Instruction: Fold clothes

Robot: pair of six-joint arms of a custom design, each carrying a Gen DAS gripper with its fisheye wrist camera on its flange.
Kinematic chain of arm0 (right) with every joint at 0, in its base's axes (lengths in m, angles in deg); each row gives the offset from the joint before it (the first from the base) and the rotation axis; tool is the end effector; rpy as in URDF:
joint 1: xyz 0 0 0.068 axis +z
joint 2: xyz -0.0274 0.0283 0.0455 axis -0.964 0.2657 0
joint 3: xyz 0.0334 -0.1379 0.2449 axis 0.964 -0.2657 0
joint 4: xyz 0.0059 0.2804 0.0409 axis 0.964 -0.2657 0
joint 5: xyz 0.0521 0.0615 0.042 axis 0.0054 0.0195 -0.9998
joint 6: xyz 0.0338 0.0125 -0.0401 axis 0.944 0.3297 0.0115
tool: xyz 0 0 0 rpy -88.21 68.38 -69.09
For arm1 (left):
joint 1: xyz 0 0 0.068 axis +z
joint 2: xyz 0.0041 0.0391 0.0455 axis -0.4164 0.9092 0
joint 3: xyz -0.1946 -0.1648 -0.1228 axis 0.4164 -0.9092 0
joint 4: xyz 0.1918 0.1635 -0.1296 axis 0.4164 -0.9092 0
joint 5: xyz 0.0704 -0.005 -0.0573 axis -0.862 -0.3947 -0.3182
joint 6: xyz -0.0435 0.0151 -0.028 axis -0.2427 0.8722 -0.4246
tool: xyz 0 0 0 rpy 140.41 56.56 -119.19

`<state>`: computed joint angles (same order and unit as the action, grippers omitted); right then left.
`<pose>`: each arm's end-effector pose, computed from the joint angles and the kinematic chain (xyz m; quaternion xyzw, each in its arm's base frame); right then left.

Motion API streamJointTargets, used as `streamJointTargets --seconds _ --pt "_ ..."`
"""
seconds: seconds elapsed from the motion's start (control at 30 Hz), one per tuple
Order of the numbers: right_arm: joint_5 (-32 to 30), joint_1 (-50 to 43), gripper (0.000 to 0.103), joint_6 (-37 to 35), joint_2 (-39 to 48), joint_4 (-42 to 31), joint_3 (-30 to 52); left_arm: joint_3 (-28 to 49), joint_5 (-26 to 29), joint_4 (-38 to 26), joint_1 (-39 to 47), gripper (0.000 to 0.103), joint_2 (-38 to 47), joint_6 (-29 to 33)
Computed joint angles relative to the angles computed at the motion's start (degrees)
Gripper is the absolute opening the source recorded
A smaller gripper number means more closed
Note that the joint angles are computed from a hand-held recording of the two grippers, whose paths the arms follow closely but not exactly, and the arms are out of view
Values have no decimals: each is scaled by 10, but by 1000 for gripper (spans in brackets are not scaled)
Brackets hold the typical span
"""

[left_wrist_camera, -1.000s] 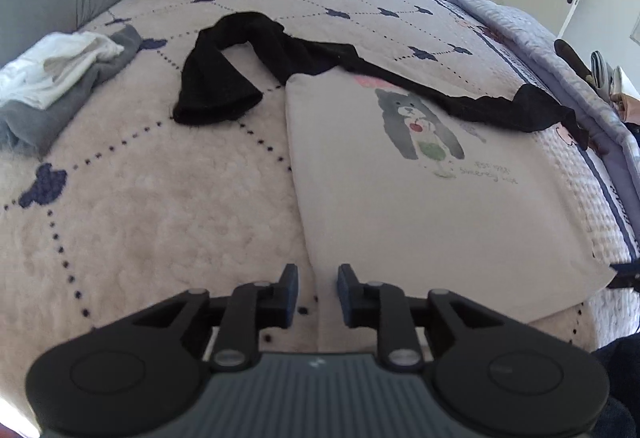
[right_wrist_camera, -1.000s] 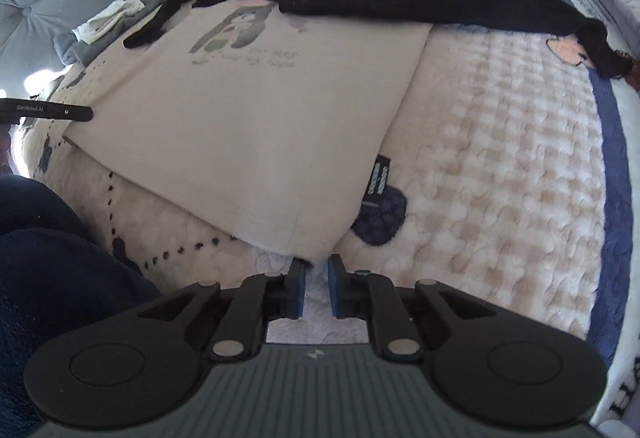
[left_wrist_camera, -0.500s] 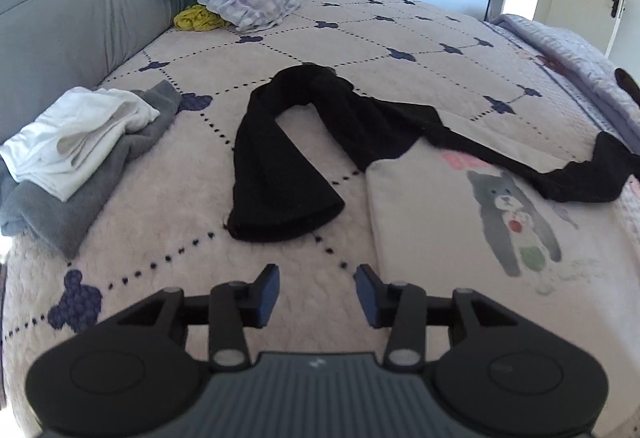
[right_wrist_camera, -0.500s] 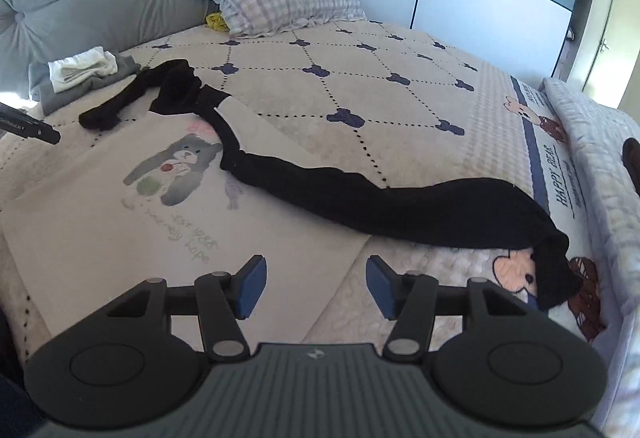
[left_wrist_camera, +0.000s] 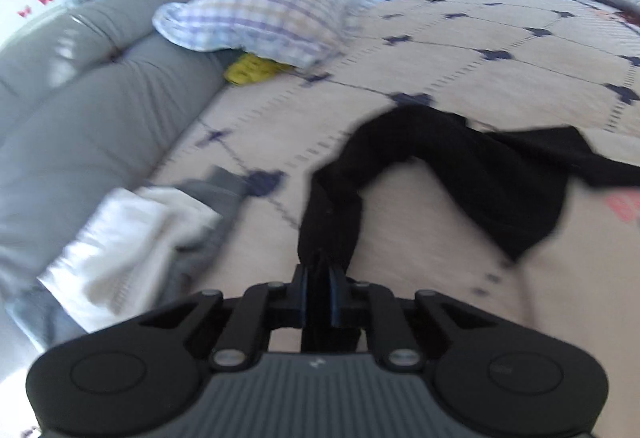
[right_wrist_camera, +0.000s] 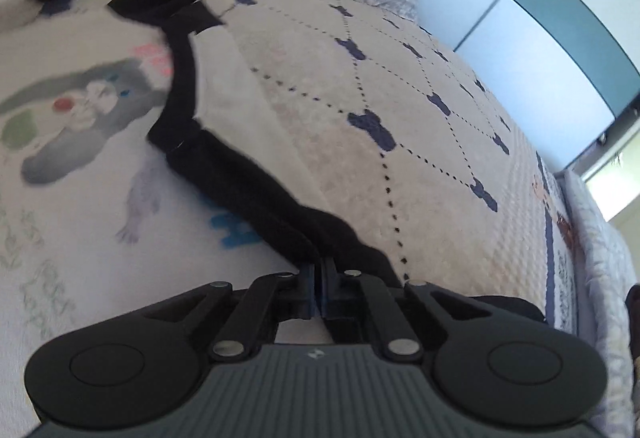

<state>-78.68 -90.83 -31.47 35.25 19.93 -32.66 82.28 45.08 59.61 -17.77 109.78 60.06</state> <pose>0.2662 -0.0628 0.0708 -0.3653 0.8374 -0.0536 0.4030 0.2233 0.0380 0.0909 -0.0164 0.8948 0.2160 0.3904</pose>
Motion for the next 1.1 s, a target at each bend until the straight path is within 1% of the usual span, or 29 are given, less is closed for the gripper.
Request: streamJointTargets --seconds 0.03,0.1,0.13,0.2,0.27,0.33,0.43,0.47,0.53,0.6,0.67,0.73,0.83,0.9,0.97,1.03,1.1 --pt "-13 -8 3 40 0 -30 30 4 4 1 19 10 -14 9" --pt "-42 -26 3 164 17 -88 104 10 10 2 54 10 -43 24" --pt "-44 -33 3 232 30 -98 134 12 8 5 69 10 -59 31" --pt "-23 -36 3 341 69 -128 196 19 4 9 97 10 -75 37" --pt "35 -21 4 395 111 -144 238 39 17 -14 132 10 -75 28" --pt "105 4 6 410 131 -131 241 62 43 -45 164 10 -68 16" --pt "148 11 7 406 136 -82 222 74 61 -59 199 10 -63 14" --pt "148 6 7 408 135 -76 220 72 68 -62 212 10 -68 9" --pt "136 -9 8 398 134 -81 224 68 87 -68 239 10 -78 5" --pt "108 -27 8 373 123 -86 216 63 101 -75 263 10 -87 3" --pt "82 -54 14 359 111 -82 203 59 124 -83 287 11 -97 2" --pt "52 -93 29 381 103 -87 198 52 147 -93 308 11 -113 -2" --pt "-19 -162 31 403 101 -125 206 49 167 -103 337 11 -131 7" --pt "-54 -203 32 387 99 -139 202 57 179 -114 368 13 -139 11" --pt "-48 -239 37 375 102 -126 196 73 196 -134 399 15 -137 11" --pt "-37 -273 38 382 114 -124 204 81 207 -147 422 15 -139 11" --pt "-34 -309 38 384 136 -134 225 74 211 -145 432 15 -149 25"
